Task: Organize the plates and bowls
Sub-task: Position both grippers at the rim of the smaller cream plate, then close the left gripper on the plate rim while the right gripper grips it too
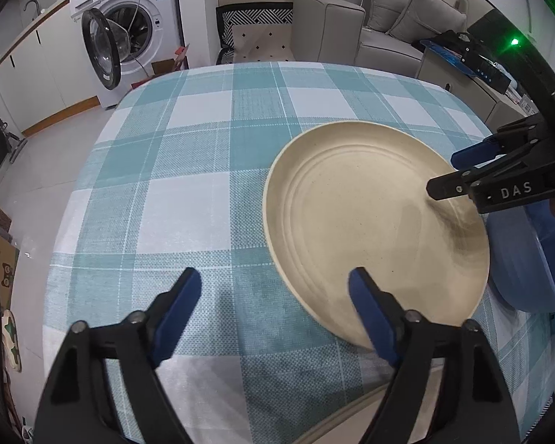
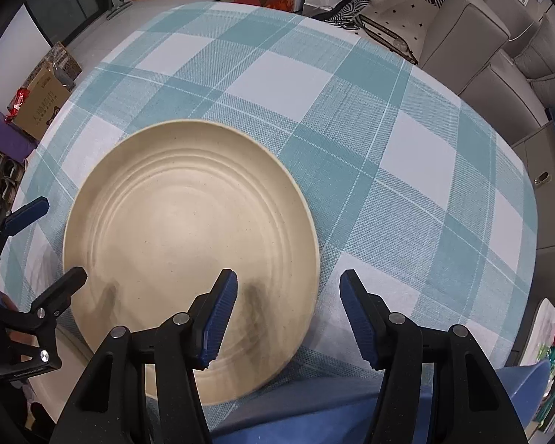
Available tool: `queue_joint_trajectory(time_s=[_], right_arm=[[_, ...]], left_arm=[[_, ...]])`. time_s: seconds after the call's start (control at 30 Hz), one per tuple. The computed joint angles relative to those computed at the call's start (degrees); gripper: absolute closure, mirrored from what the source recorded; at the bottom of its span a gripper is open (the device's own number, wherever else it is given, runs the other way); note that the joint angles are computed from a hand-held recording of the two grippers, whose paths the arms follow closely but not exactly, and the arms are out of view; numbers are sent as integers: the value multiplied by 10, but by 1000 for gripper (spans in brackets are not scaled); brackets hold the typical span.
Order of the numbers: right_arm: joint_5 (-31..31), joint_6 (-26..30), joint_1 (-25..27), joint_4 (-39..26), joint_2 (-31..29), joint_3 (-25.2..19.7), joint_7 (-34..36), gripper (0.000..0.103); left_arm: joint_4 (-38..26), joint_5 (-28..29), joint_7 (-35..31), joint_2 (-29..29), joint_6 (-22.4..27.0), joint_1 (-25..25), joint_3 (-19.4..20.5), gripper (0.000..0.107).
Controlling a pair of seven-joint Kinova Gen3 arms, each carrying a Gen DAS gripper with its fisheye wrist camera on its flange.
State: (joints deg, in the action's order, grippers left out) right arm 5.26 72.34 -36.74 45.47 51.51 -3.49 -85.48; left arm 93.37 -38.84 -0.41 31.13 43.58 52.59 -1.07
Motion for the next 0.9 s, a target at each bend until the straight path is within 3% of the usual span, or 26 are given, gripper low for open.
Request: queue_joint_trajectory(time_s=[0.1,0.5,0.9], right_arm=[[-6,9,1,-12,9,-3,5,44],[-4,-5,2,3,3,-1,8,63],[14,-31,-5,33,-11,4,1,81]], left_arm=[[3,10,-7,0,-12,-9,5,43],[10,25,-20,-3,-40,-8,-2,74],[13,17,-4,-8,-36,0,-10,85]])
